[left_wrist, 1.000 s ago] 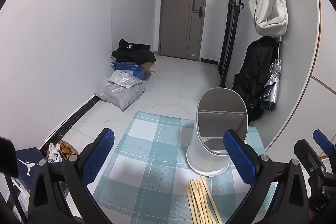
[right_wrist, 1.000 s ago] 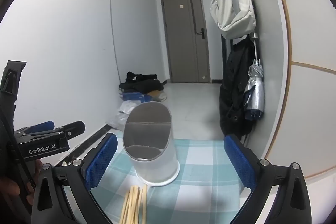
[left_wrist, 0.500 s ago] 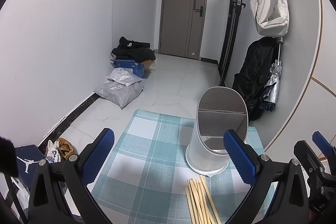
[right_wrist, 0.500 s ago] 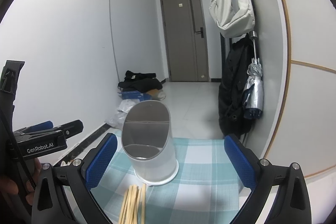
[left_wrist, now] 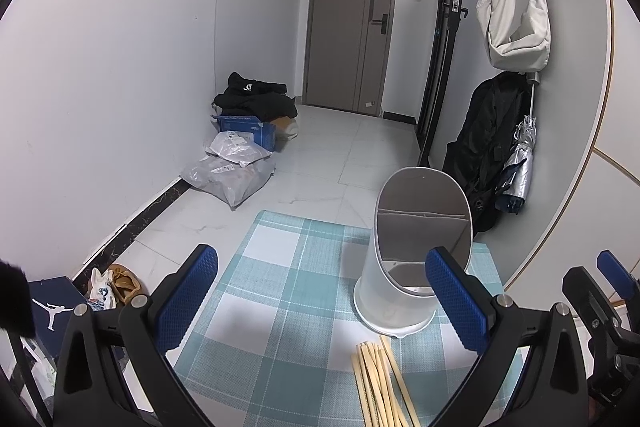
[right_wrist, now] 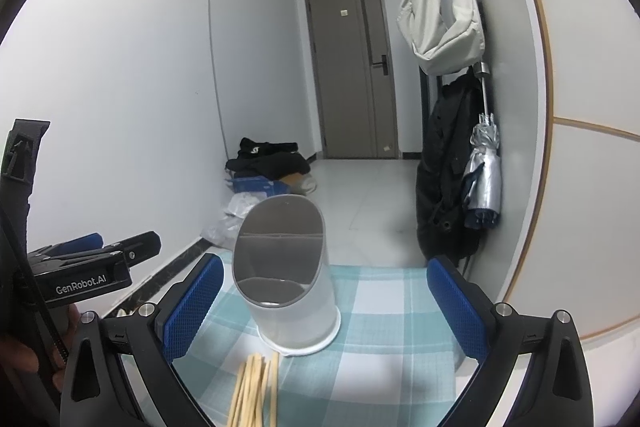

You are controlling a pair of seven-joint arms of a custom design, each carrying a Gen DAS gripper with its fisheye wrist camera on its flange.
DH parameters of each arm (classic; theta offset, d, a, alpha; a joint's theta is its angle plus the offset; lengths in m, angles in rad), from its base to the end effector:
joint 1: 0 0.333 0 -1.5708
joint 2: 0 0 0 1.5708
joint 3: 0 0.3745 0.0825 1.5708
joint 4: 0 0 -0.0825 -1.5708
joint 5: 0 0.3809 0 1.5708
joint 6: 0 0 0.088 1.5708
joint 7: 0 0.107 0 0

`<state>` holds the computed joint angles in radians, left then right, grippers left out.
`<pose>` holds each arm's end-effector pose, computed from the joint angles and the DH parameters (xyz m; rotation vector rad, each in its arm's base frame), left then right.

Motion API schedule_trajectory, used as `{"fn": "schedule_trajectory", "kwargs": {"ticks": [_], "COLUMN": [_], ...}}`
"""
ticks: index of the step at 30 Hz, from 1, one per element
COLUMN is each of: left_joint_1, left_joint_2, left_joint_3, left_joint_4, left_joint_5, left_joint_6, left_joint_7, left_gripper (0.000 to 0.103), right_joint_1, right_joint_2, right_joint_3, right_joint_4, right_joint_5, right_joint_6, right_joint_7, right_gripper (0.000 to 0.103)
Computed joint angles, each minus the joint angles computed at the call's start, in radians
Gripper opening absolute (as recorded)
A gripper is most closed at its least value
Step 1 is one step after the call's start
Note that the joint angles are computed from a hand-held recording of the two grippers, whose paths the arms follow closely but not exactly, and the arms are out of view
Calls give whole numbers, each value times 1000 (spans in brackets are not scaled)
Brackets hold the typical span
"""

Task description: Organize utensils

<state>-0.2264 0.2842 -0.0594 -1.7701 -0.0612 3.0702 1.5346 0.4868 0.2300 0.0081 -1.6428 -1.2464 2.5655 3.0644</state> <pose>0.6716 -0.1862 0.5838 -1.5126 1.8114 -1.1026 0.5977 0.3386 0.6081 -1.4225 1.6292 -1.0209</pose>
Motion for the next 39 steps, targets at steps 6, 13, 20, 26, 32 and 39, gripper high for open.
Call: {"fn": "schedule_trajectory", "kwargs": {"ticks": [6,13,20,26,32,39], "left_joint_1": [4,0,2,-13,4,52], "left_joint_2": [0,0,1,1,5,20], "left_joint_3": [-4,0,-1,17,-3,-46], "left_joint_4": [0,0,0,-3,3,32], "left_joint_5": [-3,1,1,19,5,-50], "left_joint_6": [-1,0,0,5,-4,-76], "left_joint_7": [1,-2,-2,-22,-4,29], "left_gripper": [102,102,102,102,102,102], "right_joint_1": [3,1,-2,-2,-15,-48], "right_joint_2": [2,0,3,2,8,54], "right_joint_3": [0,-1,-3,-4,-2,24], "right_joint_4": [4,1,3,1,2,23], "right_joint_5": [-2,-8,-18,-15,45,308], "right_joint_6": [-7,14,40,43,70,76], "right_joint_7": [4,7,9,10,-39,-276], "right_gripper": [103,103,103,103,103,102]}}
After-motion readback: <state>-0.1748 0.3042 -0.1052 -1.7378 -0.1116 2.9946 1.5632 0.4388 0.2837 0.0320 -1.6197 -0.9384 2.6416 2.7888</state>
